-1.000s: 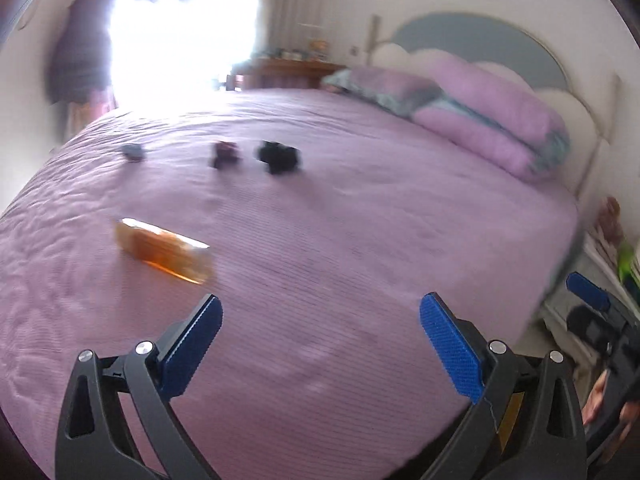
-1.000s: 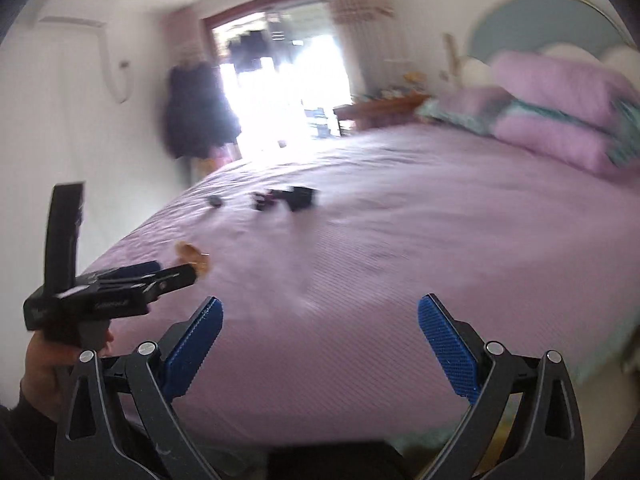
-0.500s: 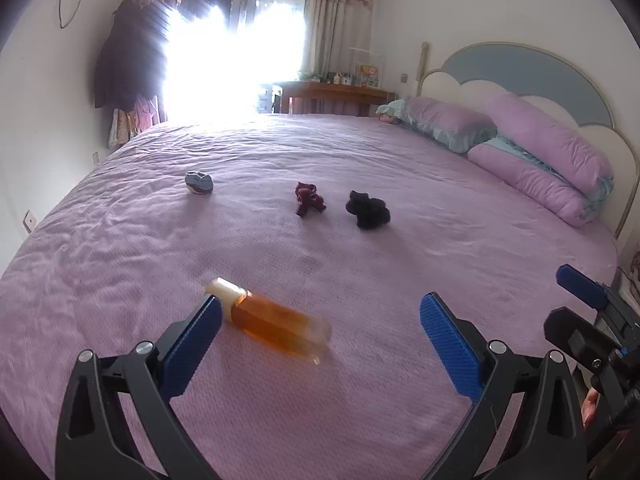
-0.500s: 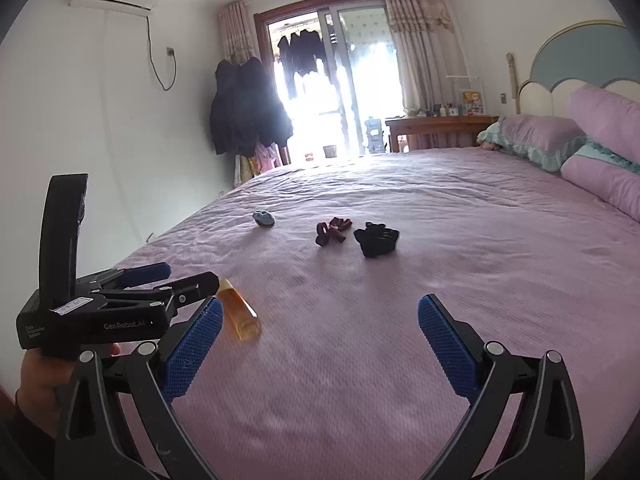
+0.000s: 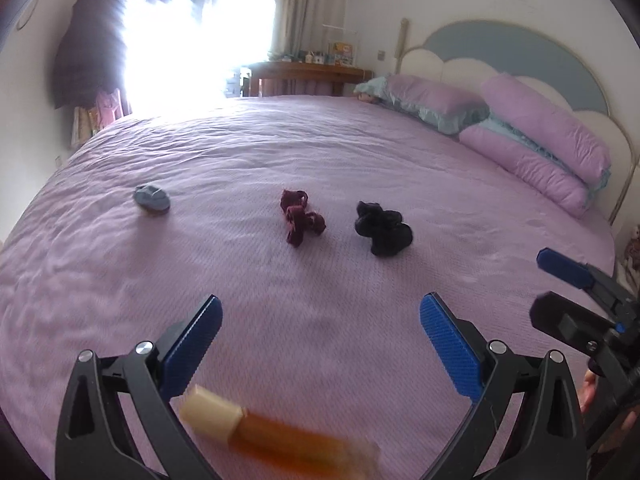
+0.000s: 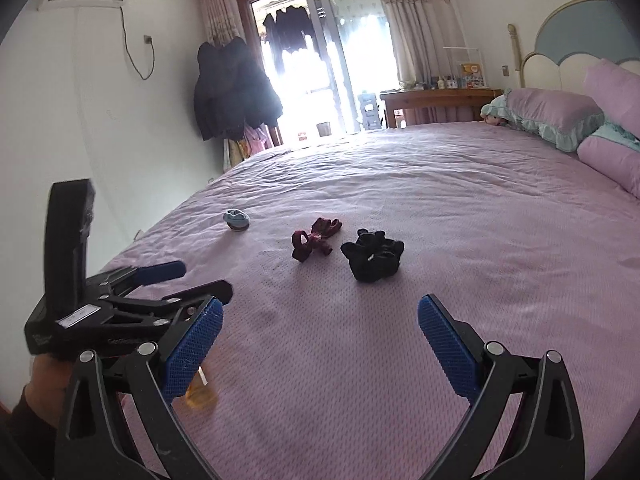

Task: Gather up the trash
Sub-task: 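Grasp the maroon sock with the left gripper while the right grasps the black sock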

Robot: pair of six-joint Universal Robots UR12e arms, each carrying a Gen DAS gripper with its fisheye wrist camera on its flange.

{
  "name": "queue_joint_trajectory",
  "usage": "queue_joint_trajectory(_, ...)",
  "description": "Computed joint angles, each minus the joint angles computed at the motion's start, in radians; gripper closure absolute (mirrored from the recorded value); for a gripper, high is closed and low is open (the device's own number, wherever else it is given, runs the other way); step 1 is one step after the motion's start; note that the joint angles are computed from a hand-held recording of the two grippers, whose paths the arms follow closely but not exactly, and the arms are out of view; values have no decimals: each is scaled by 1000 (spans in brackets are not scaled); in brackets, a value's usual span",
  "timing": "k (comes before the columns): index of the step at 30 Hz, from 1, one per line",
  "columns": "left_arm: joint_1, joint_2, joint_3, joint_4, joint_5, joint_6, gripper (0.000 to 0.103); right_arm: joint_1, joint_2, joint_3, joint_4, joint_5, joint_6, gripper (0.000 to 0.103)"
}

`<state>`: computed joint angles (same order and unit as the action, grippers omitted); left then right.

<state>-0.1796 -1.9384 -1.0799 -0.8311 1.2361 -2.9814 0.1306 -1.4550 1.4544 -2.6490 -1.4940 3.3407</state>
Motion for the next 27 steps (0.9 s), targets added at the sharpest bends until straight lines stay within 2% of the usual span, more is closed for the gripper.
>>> queue_joint_trajectory(3,1,-43,66,-59,-14,13,4,-7,25,-34,42,-4,-14,9)
queue_joint_trajectory(6,8,-81,126,-121,-57,7,4,-16,45,-60,61,-2,-22,9)
queue_joint_trajectory(9,11,-136,219,-217,-102,22,4,-26,63,-83,79,2,-15,9)
queue_joint_trajectory(12,0,-201,335,-305,-90,32,4,-33,75,-94,79,-5,-12,9)
queue_joint_trajectory(14,-7,-237,396,-334,-78,25,4,-37,81,-99,79,-2,-12,9)
queue_joint_trajectory(15,-12,-266,450,-378,-71,24,4,-39,83,-101,79,-2,-12,9)
queue_joint_trajectory(19,-16,-359,609,-500,-63,-47,6,-50,99,-116,94,2,-1,9)
queue_joint_trajectory(21,-17,-405,687,-552,-68,-67,13,-56,106,-122,103,18,0,9)
queue_joint_trajectory(24,-19,-482,821,-634,-66,-96,32,-64,115,-133,115,29,10,9)
queue_joint_trajectory(25,-20,-509,871,-668,-61,-104,43,-67,118,-136,117,32,13,9)
queue_joint_trajectory(27,-24,-576,997,-749,-52,-108,58,-73,122,-145,131,47,20,9)
